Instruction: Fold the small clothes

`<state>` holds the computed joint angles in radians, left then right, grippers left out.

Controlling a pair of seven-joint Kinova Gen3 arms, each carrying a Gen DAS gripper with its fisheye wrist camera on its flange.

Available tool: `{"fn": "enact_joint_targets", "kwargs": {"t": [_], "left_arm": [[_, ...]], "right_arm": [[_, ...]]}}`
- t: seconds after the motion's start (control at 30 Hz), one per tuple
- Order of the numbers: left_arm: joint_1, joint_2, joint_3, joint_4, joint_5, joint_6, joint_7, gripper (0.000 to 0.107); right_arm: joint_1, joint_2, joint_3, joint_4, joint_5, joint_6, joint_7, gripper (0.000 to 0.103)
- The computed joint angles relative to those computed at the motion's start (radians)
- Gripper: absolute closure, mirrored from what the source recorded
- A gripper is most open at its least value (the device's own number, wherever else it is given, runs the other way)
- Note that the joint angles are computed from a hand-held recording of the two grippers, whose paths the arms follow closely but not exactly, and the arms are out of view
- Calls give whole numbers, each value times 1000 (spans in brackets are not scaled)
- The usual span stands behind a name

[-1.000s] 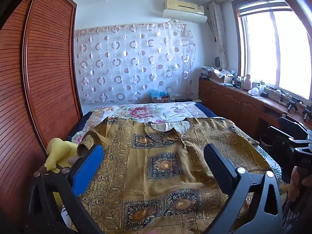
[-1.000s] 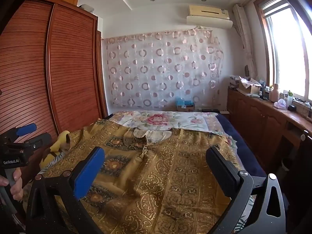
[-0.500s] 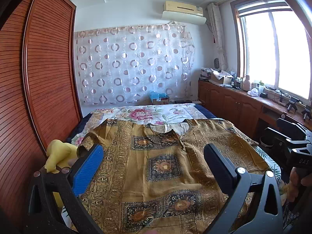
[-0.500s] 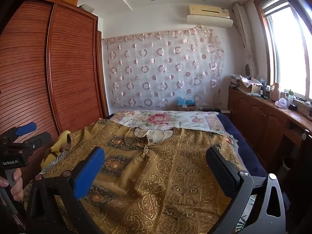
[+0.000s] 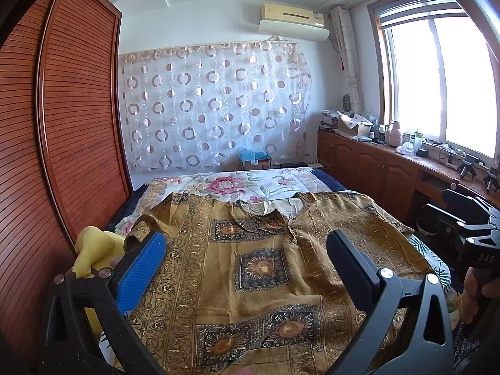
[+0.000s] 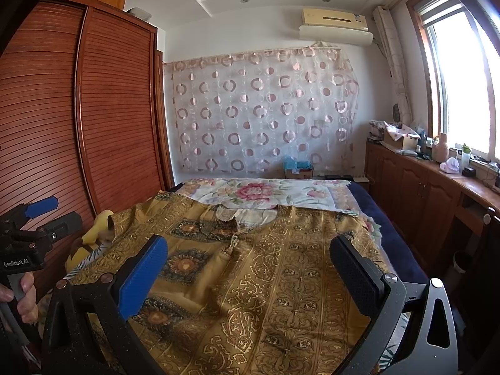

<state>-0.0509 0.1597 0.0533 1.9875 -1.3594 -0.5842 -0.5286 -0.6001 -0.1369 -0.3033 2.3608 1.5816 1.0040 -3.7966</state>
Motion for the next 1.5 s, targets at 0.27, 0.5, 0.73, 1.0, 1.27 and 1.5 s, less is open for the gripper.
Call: {"fn": "enact_joint_targets", "kwargs": {"t": [0.27, 0.5, 0.73, 1.0, 1.27, 1.5], "left_arm": [[-1, -7, -2, -1, -8, -4, 10, 4], [1, -8, -3, 3, 3, -5, -1, 4], [0, -8, -2, 8, 12, -6, -12, 4], [-2, -9, -1, 11, 17, -8, -17, 4], [-4, -7, -1, 13, 23, -11, -26, 4], [-5, -7, 0, 14, 23, -12, -26, 4]], "right_arm": [[0, -3, 0, 0, -3, -2, 3, 0], [0, -4, -1, 0, -3, -1, 2, 0], [-1, -3, -2, -4, -8, -2, 5, 0], [1, -3, 0, -6, -7, -6, 5, 0], [1, -4, -1, -3, -3, -6, -1, 0], [1, -4, 0, -3, -2, -7, -2, 0]]}}
